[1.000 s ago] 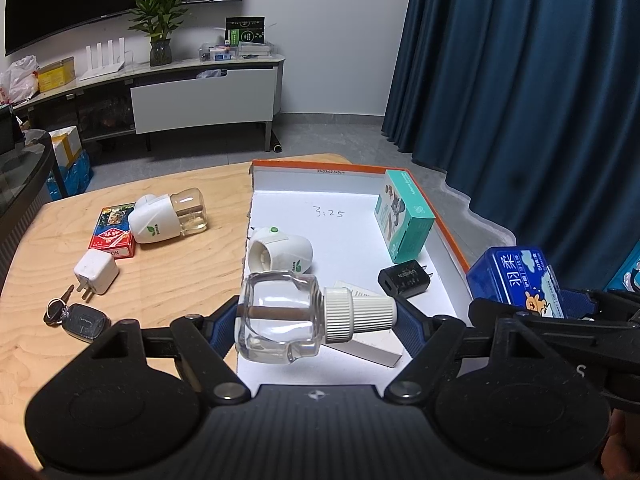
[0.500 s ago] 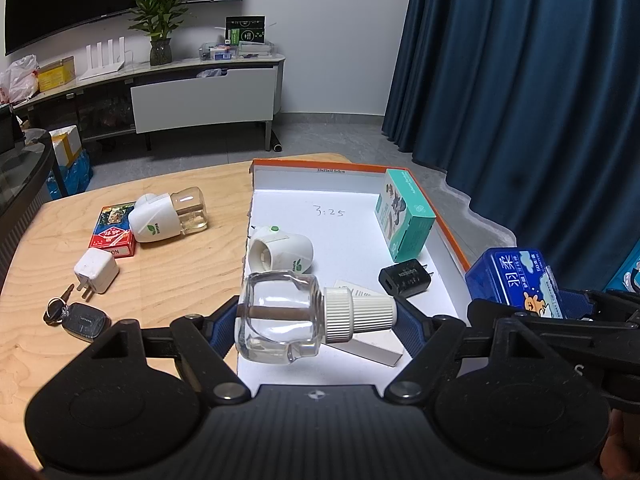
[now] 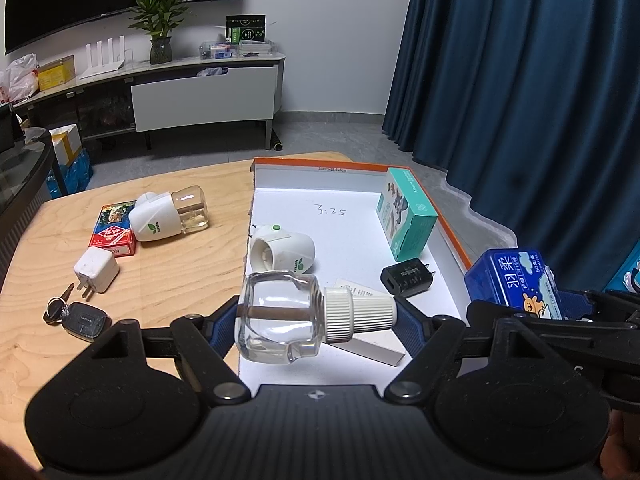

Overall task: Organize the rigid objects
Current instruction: 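Carry the glass bottle and blue box with both grippers over the lid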

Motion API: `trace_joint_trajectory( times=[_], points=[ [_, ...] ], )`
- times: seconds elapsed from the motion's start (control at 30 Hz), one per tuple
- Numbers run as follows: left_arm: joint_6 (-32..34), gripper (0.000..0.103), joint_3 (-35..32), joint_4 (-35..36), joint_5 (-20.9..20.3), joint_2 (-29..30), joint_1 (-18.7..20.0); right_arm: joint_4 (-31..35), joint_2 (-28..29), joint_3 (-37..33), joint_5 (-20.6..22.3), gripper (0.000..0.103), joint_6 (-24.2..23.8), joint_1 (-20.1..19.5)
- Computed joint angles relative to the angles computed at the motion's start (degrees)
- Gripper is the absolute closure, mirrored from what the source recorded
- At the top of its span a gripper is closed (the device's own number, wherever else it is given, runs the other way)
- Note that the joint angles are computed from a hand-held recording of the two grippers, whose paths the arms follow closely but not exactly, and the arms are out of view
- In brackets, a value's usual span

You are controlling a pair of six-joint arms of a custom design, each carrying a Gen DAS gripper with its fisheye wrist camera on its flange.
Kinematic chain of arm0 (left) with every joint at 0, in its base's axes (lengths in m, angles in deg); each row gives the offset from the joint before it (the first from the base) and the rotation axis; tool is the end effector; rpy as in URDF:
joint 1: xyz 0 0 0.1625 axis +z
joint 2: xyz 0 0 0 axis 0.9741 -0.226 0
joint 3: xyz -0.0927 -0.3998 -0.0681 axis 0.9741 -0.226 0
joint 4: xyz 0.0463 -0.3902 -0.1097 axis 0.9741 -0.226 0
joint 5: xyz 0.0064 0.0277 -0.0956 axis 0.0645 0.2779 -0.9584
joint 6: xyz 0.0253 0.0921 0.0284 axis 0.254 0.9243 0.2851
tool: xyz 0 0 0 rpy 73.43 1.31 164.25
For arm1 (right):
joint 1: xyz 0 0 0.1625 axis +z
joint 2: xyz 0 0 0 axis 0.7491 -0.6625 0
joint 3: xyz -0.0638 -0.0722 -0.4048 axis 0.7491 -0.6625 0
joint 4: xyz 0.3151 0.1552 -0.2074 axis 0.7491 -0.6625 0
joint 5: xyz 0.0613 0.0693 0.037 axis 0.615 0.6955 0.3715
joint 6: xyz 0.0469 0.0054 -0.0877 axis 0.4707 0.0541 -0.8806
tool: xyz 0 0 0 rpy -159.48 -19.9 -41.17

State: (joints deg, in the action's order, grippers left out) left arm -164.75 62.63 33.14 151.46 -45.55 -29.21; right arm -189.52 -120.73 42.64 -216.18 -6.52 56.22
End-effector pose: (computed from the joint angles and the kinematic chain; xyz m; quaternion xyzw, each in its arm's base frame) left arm -0.2727 -0.5639 0.0730 0.4036 0.8655 -0.2455 0.1669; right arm 0.1846 -0.4974 0.1586 -0.0561 -0.7845 0.4848 0.3826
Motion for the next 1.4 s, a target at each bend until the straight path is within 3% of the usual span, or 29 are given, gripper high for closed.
trace_joint_trajectory(
  times=[1.4],
  points=[
    [-1.0, 0.024, -1.7, 1.7, 0.0, 1.3, 0.8, 1.0, 0.9, 0.5, 0.1, 0.028, 1.7, -0.7]
  ],
)
